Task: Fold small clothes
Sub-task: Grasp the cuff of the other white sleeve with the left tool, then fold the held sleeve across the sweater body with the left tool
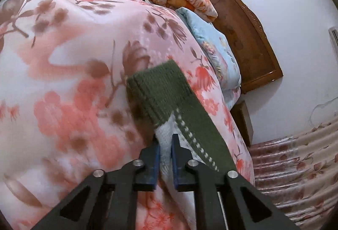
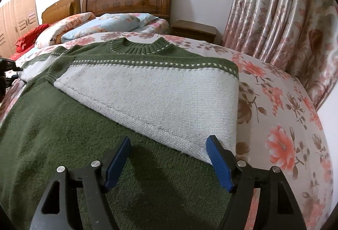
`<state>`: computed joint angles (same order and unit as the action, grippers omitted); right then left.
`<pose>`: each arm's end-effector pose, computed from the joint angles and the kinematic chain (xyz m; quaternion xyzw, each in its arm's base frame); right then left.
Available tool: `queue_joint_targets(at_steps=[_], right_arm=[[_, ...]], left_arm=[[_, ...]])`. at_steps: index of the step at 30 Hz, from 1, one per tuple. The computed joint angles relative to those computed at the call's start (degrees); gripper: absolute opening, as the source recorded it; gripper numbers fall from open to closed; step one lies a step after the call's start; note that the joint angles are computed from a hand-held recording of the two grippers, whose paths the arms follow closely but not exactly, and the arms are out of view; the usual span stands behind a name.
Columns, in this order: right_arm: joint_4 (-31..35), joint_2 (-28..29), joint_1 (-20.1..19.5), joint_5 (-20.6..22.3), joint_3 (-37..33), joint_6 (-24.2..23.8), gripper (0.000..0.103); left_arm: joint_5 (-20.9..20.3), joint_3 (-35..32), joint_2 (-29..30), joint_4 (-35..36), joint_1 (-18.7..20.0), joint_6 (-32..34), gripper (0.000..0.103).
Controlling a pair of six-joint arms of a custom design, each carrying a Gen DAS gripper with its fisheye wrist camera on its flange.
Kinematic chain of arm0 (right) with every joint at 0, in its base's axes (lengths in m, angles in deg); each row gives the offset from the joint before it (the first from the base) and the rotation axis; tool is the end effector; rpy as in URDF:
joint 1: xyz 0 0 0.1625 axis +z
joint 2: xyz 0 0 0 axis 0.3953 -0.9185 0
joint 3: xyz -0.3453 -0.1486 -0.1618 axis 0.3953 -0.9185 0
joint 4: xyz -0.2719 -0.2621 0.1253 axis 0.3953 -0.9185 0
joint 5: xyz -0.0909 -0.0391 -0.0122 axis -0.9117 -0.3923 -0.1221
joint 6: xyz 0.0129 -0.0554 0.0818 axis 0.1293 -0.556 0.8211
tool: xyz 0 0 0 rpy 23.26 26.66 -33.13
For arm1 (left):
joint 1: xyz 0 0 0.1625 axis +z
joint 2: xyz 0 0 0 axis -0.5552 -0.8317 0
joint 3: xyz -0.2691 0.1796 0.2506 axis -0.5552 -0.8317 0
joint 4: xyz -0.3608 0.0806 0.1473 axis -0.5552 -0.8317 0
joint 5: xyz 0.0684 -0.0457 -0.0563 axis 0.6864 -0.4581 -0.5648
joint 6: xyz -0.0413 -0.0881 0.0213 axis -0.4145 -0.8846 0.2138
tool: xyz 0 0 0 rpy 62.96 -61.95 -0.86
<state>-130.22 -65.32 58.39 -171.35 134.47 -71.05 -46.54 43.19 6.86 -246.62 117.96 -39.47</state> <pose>-0.0089 -0.6841 0.1788 0.1795 -0.8559 0.3071 0.3753 0.0979 -0.8303 0.2251 -0.2836 0.8346 -0.4646 0.0849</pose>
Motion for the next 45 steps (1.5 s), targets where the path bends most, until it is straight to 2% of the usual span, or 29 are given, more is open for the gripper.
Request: queue_joint_targets(at_steps=[2,4,6,7,8,9,11,14,16,20,21,22,24,27,30,32,33,35,38,40,42,44,45], right_arm=[[0.00,0.00,0.00,0.00,0.00,0.00,0.103],[0.09,-0.07,-0.05,0.21,0.03,0.14,0.103],[0.09,-0.13,-0.10,0.41,0.13,0.22,0.103],[0.08,-0.13,-0.10,0.42,0.14,0.27,0.103],[0.03,-0.06,-0.07,0.32,0.08,0.21,0.103],[-0.10,0.09,0.01,0.10,-0.01,0.08,0.103],[-0.15,0.15,0.01,-0.08,-0.07,-0.23,0.103],[-0.40,0.36,0.09,-0.40,-0.18,-0.59,0.103],[-0.40,0.36,0.09,-0.40,-0.18,-0.59,0.103],[-0.45,0.37,0.08,-0.37,-0.15,-0.64,0.103],[-0.45,0.30,0.07,-0.30,-0.07,-0.62,0.103],[-0.34,0.23,0.02,-0.17,-0.05,-0.59,0.103],[0.04,-0.07,-0.09,0.35,0.16,-0.27,0.103],[0.70,-1.00,-0.45,2.13,0.98,0.54,0.103],[3.12,-4.10,-1.80,8.49,3.03,3.64,0.103],[4.43,-5.82,-2.55,12.82,3.09,5.96,0.103],[4.47,-5.98,-2.55,13.60,2.31,6.55,0.103],[4.78,-4.96,-2.00,13.22,-1.19,6.38,0.103],[11.30,-1.13,-1.01,10.98,-10.90,5.10,0.103],[21.69,1.72,-1.18,10.57,-18.84,5.37,0.103],[31.52,5.53,-1.79,8.05,-27.63,6.76,0.103],[32.65,8.47,-2.14,3.49,-32.60,5.98,0.103],[33.02,8.41,-2.30,3.62,-32.97,6.30,0.103]], left_arm=[[3.00,1.90,-0.48,-1.71,-1.02,0.83,0.008],[10.19,4.10,-1.25,-1.73,-3.20,0.34,0.008],[20.44,8.51,-1.36,-9.49,-7.19,1.93,0.008],[22.85,9.72,-0.49,-15.49,-8.93,5.96,0.008],[22.86,10.97,0.38,-20.65,-11.50,11.96,0.009],[21.11,11.20,1.34,-23.40,-12.79,17.74,0.011],[14.39,11.17,2.93,-21.72,-15.49,24.99,0.023],[0.87,6.55,6.04,-5.28,-17.59,25.53,0.027],[-3.14,-0.55,10.42,6.72,-18.61,25.16,0.027],[-1.33,-18.97,22.45,21.94,-19.50,28.87,0.027],[-0.55,-20.85,23.98,23.01,-19.42,29.32,0.027],[-0.08,-20.97,24.87,21.67,-19.04,30.60,0.026],[-2.33,-17.08,23.85,14.95,-18.37,34.74,0.026],[-5.29,-15.34,22.56,14.22,-17.65,33.41,0.026],[-7.00,-15.52,22.68,14.01,-17.05,32.44,0.026],[-6.67,-16.31,23.25,13.98,-17.07,32.75,0.027],[-6.42,-16.42,23.12,14.16,-17.20,32.94,0.027],[-6.00,-16.76,23.33,14.36,-17.58,33.26,0.029],[-6.43,-15.49,22.65,13.74,-17.54,33.15,0.029],[-6.87,-15.07,22.35,13.58,-17.43,32.90,0.029],[-7.31,-14.89,22.20,13.58,-17.31,32.82,0.029],[-7.40,-14.89,22.21,13.59,-17.31,32.80,0.029],[-7.38,-14.89,22.22,13.57,-17.32,32.78,0.029]])
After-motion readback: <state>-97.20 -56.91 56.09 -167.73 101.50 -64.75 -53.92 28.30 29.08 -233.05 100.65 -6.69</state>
